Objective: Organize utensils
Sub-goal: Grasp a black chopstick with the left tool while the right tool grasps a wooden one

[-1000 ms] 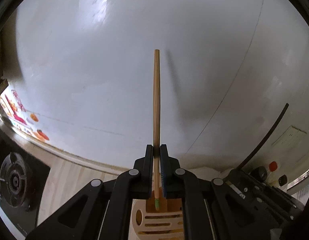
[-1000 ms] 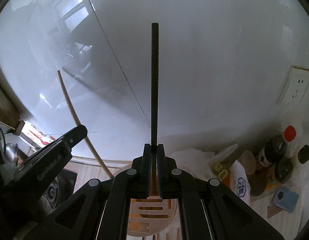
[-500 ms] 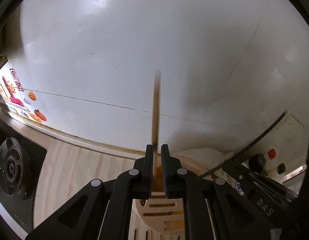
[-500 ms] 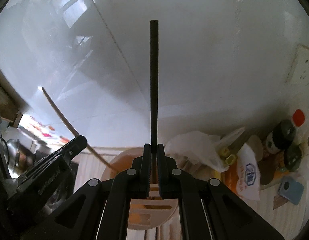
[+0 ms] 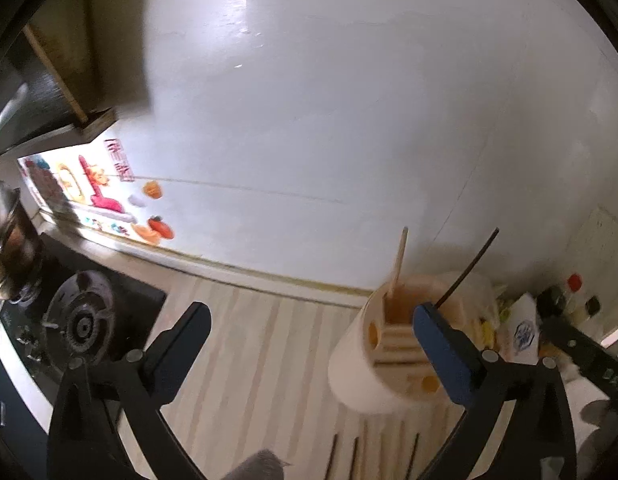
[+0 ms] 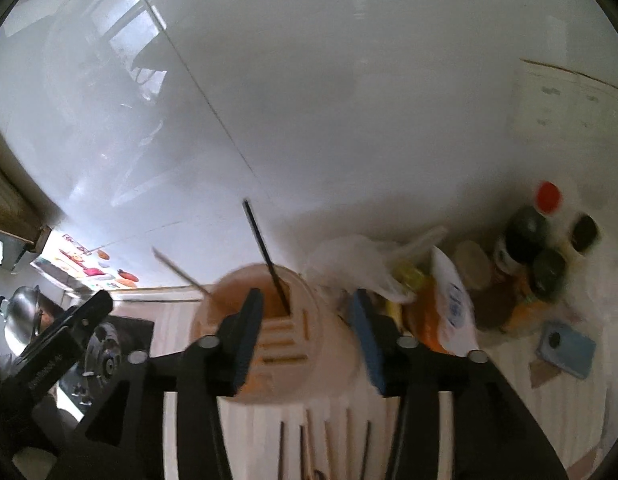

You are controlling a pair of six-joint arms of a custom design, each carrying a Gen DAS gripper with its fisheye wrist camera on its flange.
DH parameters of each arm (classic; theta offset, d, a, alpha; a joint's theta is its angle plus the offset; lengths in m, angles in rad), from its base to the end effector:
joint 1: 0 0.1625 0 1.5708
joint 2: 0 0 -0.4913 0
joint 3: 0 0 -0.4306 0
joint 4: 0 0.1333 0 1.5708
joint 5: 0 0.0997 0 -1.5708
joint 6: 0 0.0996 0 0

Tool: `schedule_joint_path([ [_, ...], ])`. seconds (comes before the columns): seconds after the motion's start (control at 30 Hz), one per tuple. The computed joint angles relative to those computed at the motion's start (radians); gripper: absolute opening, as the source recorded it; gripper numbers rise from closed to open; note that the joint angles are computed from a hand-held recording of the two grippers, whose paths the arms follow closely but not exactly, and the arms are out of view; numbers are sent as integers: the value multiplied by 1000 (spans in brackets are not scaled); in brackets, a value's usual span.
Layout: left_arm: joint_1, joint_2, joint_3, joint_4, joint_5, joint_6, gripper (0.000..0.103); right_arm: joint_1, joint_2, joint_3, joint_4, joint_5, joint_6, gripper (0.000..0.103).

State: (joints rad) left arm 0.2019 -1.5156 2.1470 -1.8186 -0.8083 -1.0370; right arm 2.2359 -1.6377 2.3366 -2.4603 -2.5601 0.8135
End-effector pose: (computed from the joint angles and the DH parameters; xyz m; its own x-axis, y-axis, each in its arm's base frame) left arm -0.3907 -0.2863 0.2948 -0.7270 0.2267 -0.6481 0.5554 0.7491 -0.3610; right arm 0.2894 -0.2878 0.3408 -0.8044 0.4142 0.4260 -0.0312 0.6866 -0.7264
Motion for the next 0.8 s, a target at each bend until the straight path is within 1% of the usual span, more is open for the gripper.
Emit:
schedule_joint_path([
  [0.03, -6, -10, 5, 14, -5, -9, 103, 17, -12, 4, 43, -12, 41, 58],
  [0.1, -24, -32, 25, 44, -21, -35, 103, 51, -33, 17, 129, -34, 129, 69],
  [0.13, -33, -40, 37, 59, -30, -47, 103, 67, -47, 29, 159, -36, 168, 71],
  [0.17, -39, -44, 46, 77, -39, -62, 103, 77, -61, 38, 188, -36, 198, 74],
  [0.27, -63, -58, 83, 106, -94, -84, 103, 113, -90, 77, 237, -29, 277, 87],
  [0.3, -72, -60, 95, 113, -111, -93, 103, 123, -96, 85, 293, -41, 301, 87],
  [0.37, -91, -64, 126, 128, -147, -116, 103, 134, -111, 108, 346, -33, 357, 87],
  [0.47, -96, -64, 178, 120, -221, -133, 103, 121, -119, 132, 418, -5, 404, 87],
  [0.53, -97, -51, 211, 110, -269, -133, 103, 96, -129, 165, 427, 26, 414, 86],
  [0.57, -95, -43, 229, 99, -293, -130, 103, 74, -136, 188, 423, 49, 416, 82],
  [0.6, -93, -38, 243, 89, -311, -126, 103, 52, -141, 207, 406, 67, 407, 73],
  [0.63, -88, -26, 264, 71, -336, -117, 103, 23, -150, 230, 380, 87, 387, 69],
  [0.7, -78, -8, 294, 35, -378, -96, 99, -42, -166, 286, 328, 129, 348, 56],
  [0.73, -66, 9, 315, 2, -409, -76, 97, -73, -172, 313, 292, 147, 325, 53],
  [0.8, -54, 36, 339, -35, -446, -52, 79, -140, -186, 365, 232, 176, 282, 45],
])
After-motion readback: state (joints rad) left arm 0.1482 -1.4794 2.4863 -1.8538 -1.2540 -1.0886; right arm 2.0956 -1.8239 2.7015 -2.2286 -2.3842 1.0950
